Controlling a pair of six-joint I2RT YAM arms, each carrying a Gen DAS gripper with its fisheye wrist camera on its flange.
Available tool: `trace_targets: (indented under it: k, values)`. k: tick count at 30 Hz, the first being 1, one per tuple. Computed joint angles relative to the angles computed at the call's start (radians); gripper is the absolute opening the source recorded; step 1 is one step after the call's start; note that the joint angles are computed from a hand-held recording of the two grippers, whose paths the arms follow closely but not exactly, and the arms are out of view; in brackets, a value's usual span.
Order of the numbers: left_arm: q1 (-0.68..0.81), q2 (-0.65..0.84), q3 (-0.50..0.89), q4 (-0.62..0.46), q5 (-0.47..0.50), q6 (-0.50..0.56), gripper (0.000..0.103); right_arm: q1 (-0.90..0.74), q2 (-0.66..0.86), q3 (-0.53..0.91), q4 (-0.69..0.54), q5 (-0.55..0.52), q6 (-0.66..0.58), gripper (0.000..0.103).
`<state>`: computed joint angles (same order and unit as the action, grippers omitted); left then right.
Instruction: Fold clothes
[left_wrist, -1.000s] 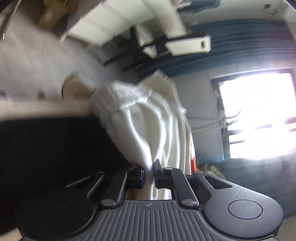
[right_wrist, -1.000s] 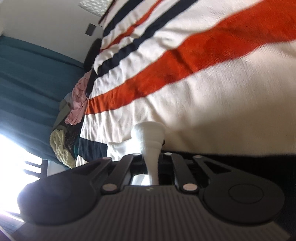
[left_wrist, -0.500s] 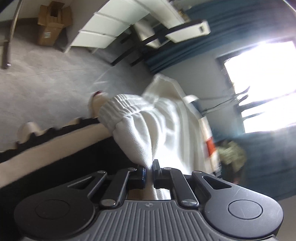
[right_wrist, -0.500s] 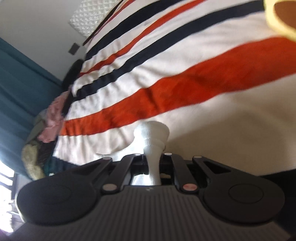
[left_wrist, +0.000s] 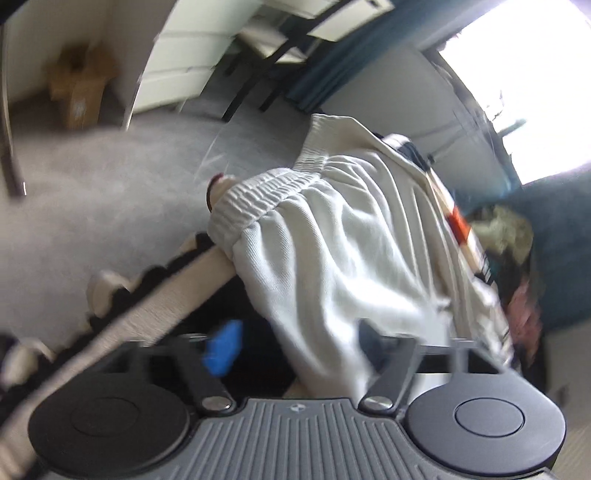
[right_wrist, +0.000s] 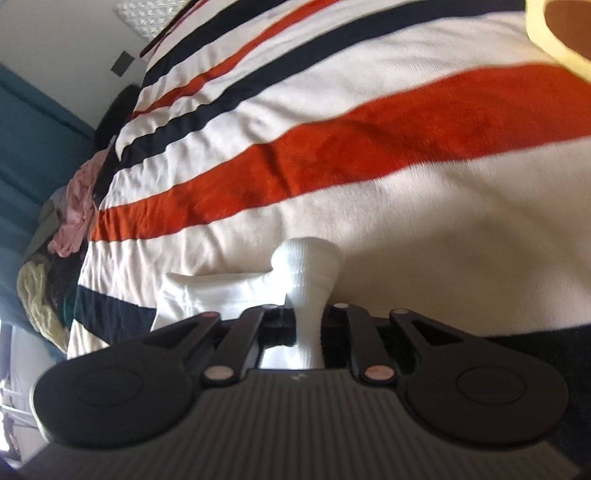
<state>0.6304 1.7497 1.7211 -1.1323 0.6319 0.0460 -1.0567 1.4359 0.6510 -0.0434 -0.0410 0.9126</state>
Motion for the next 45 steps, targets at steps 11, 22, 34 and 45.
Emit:
trace_targets:
  k: [11,22,34,45]
  values:
    - [-0.183,-0.432,-0.376,0.352,-0.159,0.202,0.090,0.231,-0.330,-0.102,0.071,0.274,-0.321,0.066]
    - [-0.561,-0.565,-0.481,0.576,-0.272,-0.078,0.091,0.379,-0.632,-0.192,0.072,0.076,-0.506,0.066]
    - [-0.882,-0.543,-0.679,0.892,-0.528,-0.060,0.093,0.783,-0.662,-0.222,0.093,0.222,-0.538,0.066]
    - [-0.903,-0.471,-0.739,0.962,-0.598,-0.041,0.093,0.905,-0.585,-0.214,0.143,0.285,-0.563,0.066]
